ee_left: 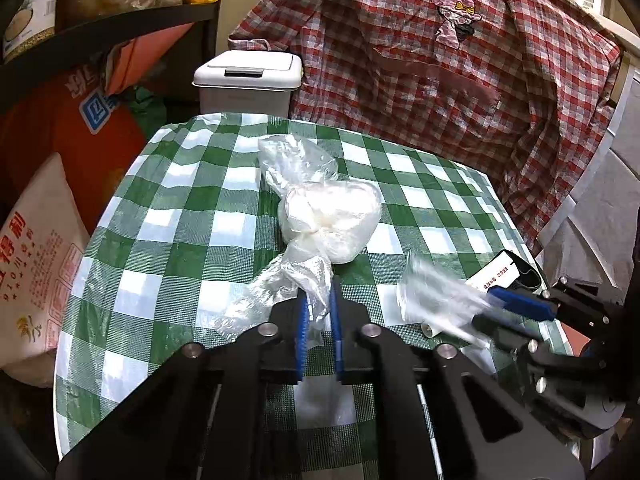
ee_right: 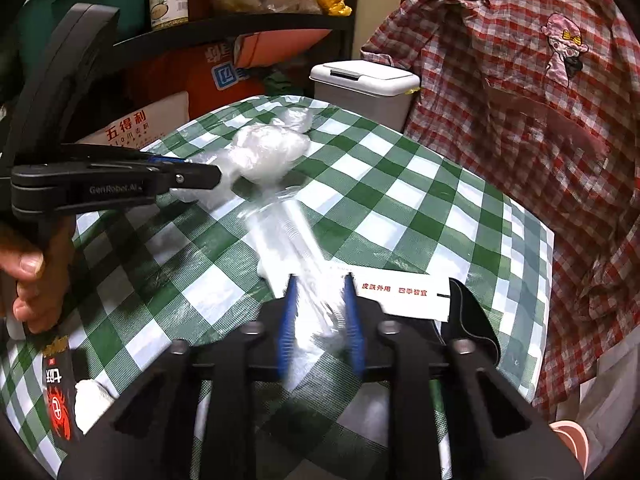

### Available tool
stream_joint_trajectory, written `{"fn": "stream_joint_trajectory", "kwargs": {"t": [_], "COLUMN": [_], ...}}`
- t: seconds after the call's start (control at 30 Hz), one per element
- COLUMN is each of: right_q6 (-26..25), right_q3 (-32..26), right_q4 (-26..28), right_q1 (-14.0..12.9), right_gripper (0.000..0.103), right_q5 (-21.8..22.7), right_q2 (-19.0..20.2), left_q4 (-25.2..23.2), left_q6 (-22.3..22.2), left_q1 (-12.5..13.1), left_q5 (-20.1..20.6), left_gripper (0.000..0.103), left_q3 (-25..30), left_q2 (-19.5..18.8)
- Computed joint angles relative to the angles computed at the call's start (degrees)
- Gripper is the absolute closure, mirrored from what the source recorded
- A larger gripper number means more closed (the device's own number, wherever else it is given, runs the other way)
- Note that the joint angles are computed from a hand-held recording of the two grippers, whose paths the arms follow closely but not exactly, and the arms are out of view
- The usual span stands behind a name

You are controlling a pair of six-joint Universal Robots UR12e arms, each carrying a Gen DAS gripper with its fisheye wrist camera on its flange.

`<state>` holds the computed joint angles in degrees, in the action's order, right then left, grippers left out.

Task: Collect trash
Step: 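Grasp the tied plastic bag with the left tool while the right tool grasps the clear tube package, then carry both items over the pink bucket and open both tools to drop them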

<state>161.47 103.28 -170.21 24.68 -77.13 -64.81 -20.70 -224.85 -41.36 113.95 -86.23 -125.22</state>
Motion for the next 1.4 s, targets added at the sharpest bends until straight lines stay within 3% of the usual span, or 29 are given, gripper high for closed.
{"fn": "stream_joint_trajectory", "kwargs": {"t": [0.07, 0.23, 0.43, 0.7, 0.8, 1.0, 1.4], "right_q6": [0.15, 0.74, 2.13, 7.99, 8.34, 13.72, 16.33], "right_q3": [0.22, 1.1, 2.3, 5.32, 6.42, 9.3, 16.26], "right_q4": [0.05, -1.0, -2.19, -5.63, -7.31, -9.59, -13.79], "right_q1": [-0.25, -0.53, -0.75, -1.04, -0.72, -1.45, -3.43], "right_gripper": [0.098, 0.101, 0.102, 0.102, 0.102, 0.102, 0.102], "right_q5": [0.29, 0.55, 0.61, 1.3, 0.34, -0.35, -4.54], "right_q2": [-0.34, -1.58, -3.83, -8.98, -11.03, -15.43, -23.79], "left_q4": [-0.11, 0.3, -0.32, -2.48, -2.71, -3.15, -5.43], "left_q6": [-0.13, -0.51, 0.31, 0.07, -0.15, -0.01, -2.6], "left_q1": [-0.09, -0.29, -1.4, -3.94, -5.13, -7.61, -11.98], "left_q5": [0.35, 1.46, 3.89, 8.08, 10.0, 13.65, 18.64], "left_gripper": [0.097, 0.098, 0.099, 0.099, 0.099, 0.099, 0.099], "left_q3": [-0.36, -1.42, -1.86, -0.9, -0.1, 1.42, 4.66], "left_q2": [0.38, 1.69, 3.35, 5.2, 5.69, 6.05, 5.45]}}
